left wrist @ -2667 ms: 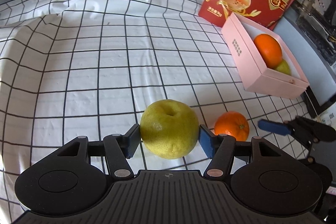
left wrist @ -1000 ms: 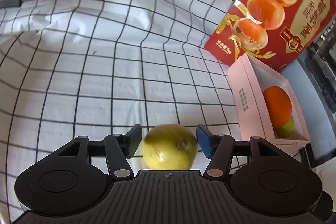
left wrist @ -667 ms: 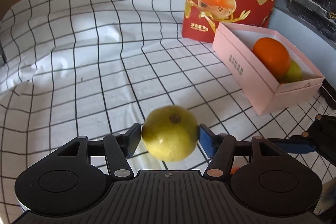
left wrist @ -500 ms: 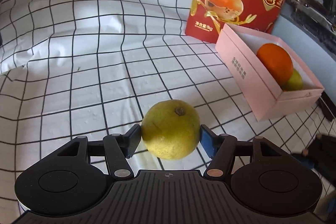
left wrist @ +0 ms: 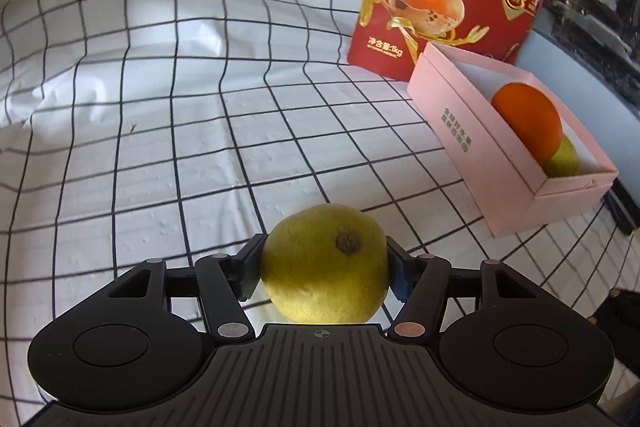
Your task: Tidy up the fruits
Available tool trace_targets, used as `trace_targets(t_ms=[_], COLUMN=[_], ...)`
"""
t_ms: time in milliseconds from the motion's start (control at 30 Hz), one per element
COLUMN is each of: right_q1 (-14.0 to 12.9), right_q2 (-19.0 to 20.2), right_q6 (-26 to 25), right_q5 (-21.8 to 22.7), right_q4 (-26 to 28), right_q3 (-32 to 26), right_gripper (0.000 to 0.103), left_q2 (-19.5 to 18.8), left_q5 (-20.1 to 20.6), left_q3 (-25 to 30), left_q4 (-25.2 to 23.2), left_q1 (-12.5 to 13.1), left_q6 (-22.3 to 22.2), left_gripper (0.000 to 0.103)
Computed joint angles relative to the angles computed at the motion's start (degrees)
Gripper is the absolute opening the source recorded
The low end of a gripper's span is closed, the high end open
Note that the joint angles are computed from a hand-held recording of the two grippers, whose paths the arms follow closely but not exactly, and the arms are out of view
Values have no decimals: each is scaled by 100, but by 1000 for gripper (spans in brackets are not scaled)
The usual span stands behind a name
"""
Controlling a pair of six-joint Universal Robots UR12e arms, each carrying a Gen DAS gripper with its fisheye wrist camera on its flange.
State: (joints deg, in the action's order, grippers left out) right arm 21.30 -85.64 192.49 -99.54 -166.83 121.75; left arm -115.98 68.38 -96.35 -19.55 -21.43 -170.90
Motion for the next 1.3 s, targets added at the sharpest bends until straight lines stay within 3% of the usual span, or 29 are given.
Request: trace_targets(t_ms=[433, 567, 933, 967, 1133, 1300], right_q1=[-8, -16, 6, 2, 31, -103], right_q2=[216, 265, 351, 338, 165, -277], right_q6=[108, 63, -57, -73, -96, 280], right_q5=[134, 224, 140, 187, -78, -386], right_q4=[-198, -275, -329, -326, -320, 41], right_q3=[-123, -165, -212, -214, -112, 223], right_gripper=[72, 58, 55, 48, 47, 47], left_q2=[308, 440, 649, 658, 724, 800], left_q5=[-1, -18, -20, 1, -155, -506], left_q3=[-305, -426, -571, -567, -600, -649], left_q4=[-184, -232, -316, -333, -509, -945], left_q1=[139, 168, 133, 134, 155, 74], left_q6=[-388, -373, -418, -435, -299, 2], left_gripper=[66, 66, 66, 66, 66, 66])
